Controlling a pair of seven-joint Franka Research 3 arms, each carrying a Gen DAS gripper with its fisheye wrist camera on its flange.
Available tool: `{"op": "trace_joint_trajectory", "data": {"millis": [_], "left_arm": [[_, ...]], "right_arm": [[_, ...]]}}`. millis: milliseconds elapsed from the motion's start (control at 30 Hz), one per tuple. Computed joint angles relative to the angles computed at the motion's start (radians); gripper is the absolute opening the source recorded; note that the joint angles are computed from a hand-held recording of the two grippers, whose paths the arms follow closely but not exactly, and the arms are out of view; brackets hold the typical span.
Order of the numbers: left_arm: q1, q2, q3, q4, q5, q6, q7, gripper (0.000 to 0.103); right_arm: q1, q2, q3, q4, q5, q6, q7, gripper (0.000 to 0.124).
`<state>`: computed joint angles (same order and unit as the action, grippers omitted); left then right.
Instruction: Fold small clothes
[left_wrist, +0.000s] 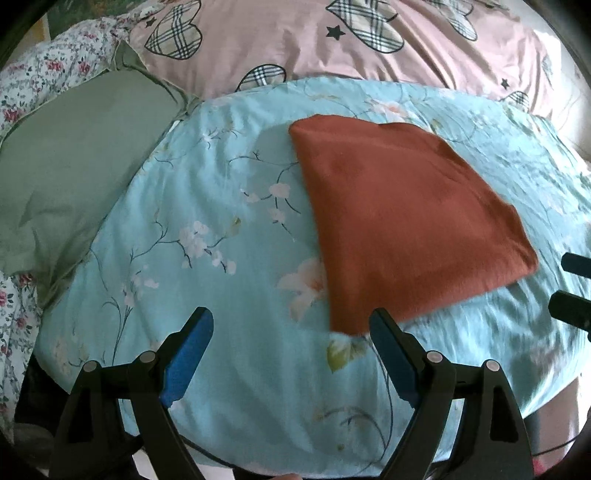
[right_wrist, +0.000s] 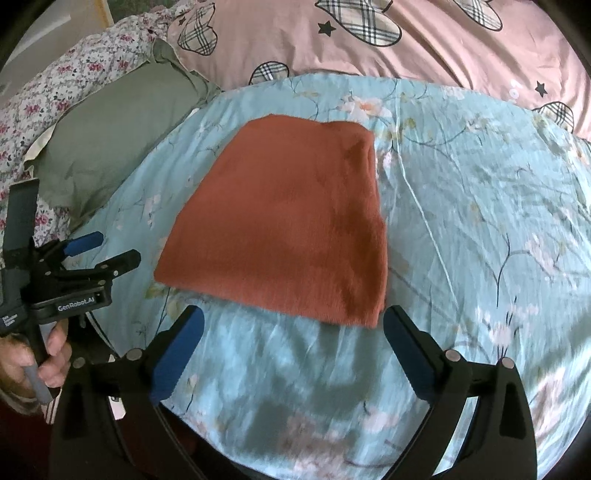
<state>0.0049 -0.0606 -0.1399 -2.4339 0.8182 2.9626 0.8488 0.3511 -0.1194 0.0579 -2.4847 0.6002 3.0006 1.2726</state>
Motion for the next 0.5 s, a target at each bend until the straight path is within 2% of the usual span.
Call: {"op": "trace_joint_trajectory", "data": {"millis": [267, 500], "left_arm": [[-0.019, 0.029, -0.002, 0.063, 0.033, -0.037, -0.058, 0.087], [-0.033, 0.039, 0.000, 0.084, 0.027, -0.041, -0.055, 0.087]], "right_arm": [[-0.020, 0.063, -0.002, 0.082, -0.008, -0.034, -0.033, 0.099], [-0.045, 0.096, 0.007, 0.122, -0.033, -0.058, -0.037, 0.099]]}}
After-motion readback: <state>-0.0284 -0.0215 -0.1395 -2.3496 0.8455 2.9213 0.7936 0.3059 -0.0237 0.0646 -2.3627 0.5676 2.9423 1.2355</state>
